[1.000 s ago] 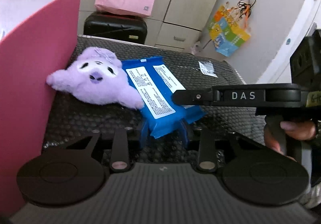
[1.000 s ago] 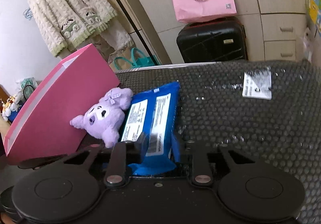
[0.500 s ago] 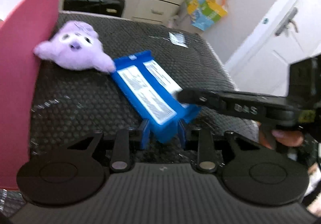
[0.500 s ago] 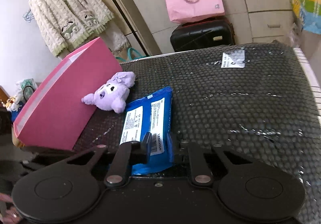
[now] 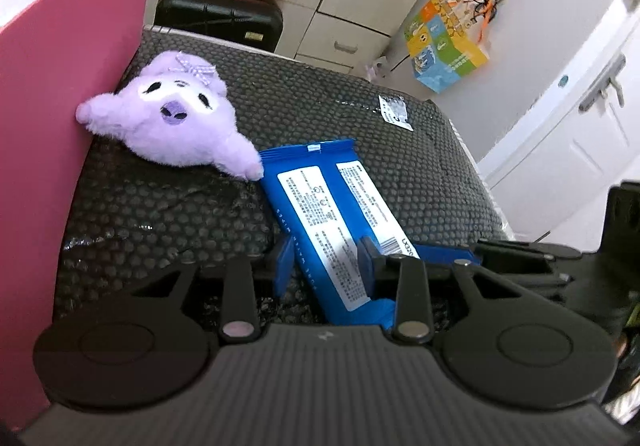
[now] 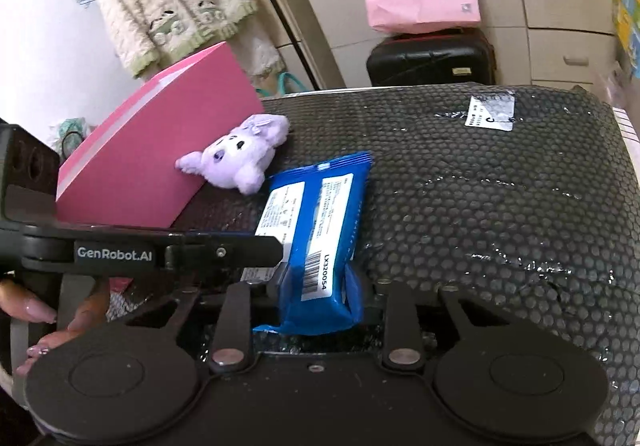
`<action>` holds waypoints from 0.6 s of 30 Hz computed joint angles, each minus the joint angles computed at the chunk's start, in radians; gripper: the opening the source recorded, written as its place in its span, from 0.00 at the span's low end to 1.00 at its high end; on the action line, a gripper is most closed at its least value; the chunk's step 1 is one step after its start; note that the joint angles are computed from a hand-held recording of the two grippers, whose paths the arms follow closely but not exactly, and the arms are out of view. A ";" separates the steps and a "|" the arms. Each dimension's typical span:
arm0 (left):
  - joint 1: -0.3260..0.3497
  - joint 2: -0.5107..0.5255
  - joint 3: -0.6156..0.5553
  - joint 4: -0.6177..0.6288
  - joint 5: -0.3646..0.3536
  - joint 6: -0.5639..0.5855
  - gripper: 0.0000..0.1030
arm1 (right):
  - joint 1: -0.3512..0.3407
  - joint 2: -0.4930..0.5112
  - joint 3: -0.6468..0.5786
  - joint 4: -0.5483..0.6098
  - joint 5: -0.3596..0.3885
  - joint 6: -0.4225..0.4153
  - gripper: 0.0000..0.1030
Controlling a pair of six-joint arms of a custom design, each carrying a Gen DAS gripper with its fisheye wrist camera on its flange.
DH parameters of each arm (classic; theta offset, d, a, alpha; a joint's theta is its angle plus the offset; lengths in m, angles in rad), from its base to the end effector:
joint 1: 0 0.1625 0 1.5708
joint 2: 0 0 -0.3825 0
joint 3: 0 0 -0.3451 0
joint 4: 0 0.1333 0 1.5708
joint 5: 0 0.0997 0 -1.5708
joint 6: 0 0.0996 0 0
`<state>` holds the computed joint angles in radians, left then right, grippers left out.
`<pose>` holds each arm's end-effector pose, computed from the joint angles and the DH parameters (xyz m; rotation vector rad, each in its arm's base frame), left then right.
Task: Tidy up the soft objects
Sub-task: 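Lift the blue packet off the table with both grippers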
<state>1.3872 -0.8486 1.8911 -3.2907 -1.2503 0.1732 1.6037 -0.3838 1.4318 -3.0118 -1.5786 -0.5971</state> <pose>0.0590 -0.5843 0.1403 0.3250 2.6614 -0.9452 0.1541 -0.6525 -0.0471 0.9187 -2.8267 0.5651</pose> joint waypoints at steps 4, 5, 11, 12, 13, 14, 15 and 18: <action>-0.035 0.016 0.028 -0.057 0.060 0.055 0.31 | -0.016 -0.005 0.022 -0.025 0.043 0.036 0.34; -0.045 0.016 0.040 -0.071 0.074 0.074 0.31 | -0.017 -0.006 0.030 -0.036 0.047 0.040 0.34; -0.054 -0.033 0.080 -0.021 0.057 0.072 0.30 | 0.004 -0.027 0.110 -0.130 0.006 0.060 0.31; -0.054 -0.045 0.090 -0.017 0.053 0.072 0.30 | 0.004 -0.037 0.129 -0.132 0.015 0.068 0.31; -0.055 -0.057 0.103 -0.016 0.050 0.075 0.30 | 0.003 -0.048 0.147 -0.132 0.027 0.077 0.31; -0.059 -0.071 0.117 -0.012 0.049 0.081 0.30 | 0.003 -0.057 0.164 -0.135 0.036 0.087 0.32; -0.061 -0.084 0.130 -0.008 0.047 0.089 0.30 | 0.003 -0.065 0.180 -0.141 0.041 0.094 0.32; -0.069 -0.128 0.168 0.023 0.043 0.092 0.30 | 0.010 -0.090 0.223 -0.152 0.043 0.112 0.33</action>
<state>1.3185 -0.9767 2.0594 -3.2678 -1.2078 0.2650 1.6136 -0.4739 1.6552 -3.1641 -1.5361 -0.4852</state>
